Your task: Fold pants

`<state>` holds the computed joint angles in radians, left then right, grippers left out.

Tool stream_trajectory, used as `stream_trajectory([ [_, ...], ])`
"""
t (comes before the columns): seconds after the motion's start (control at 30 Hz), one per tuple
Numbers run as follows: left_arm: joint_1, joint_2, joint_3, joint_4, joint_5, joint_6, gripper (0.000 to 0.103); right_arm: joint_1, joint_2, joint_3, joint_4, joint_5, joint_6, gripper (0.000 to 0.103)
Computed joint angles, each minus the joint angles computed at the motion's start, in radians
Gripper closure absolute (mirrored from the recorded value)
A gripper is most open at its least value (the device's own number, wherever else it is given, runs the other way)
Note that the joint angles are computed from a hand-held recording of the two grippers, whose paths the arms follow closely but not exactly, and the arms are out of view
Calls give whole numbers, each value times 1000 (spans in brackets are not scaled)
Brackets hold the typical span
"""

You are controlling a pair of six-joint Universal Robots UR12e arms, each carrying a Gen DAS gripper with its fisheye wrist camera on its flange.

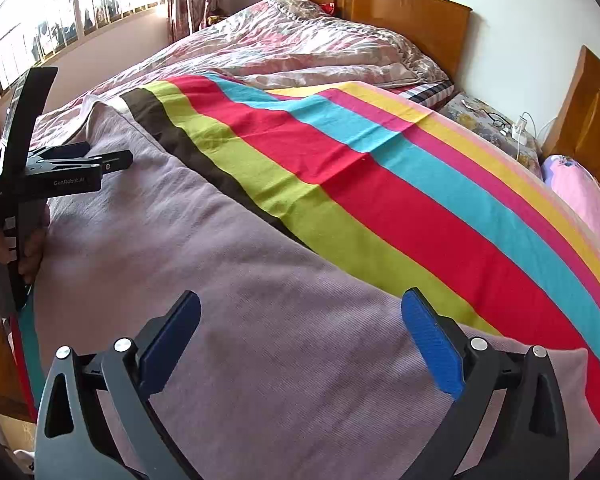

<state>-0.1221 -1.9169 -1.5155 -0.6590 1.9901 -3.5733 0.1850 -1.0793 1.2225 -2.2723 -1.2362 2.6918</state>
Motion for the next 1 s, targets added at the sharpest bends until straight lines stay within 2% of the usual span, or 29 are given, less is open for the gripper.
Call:
stream_trajectory([
  [0.07,-1,0,0,-2,7,0,1,-15,3,2,9,-62,32,6],
  [0.13,-1,-2,2,-3,10,2,1,-43,-2,15,-1,-49,69,6],
  [0.23,-1,-2,3,-3,9,2,1,-68,-20,36,-29,-85,124,6],
  [0.33,-1,-3,5,-8,14,3,1,-103,-46,73,-55,-83,158,6],
  [0.43,-2,-4,6,-10,18,4,1,-132,-61,100,-36,-155,188,6],
  [0.53,-3,-5,7,-12,20,4,1,-176,-84,135,-41,-140,253,6],
  [0.6,-3,-5,8,-15,22,4,1,-187,-101,156,-58,-198,263,6],
  [0.67,-3,-5,8,-18,26,5,1,-205,-117,178,-73,-220,274,6],
  [0.73,-4,-6,10,-20,28,4,1,-223,-124,190,-53,-257,295,6],
  [0.8,-4,-6,9,-20,30,4,1,-253,-137,213,-55,-202,314,5],
  [0.9,-4,-6,9,-19,29,5,1,-263,-150,233,-78,-247,300,5],
  [1.0,-4,-6,10,-20,29,5,1,-280,-163,254,-98,-237,336,5],
])
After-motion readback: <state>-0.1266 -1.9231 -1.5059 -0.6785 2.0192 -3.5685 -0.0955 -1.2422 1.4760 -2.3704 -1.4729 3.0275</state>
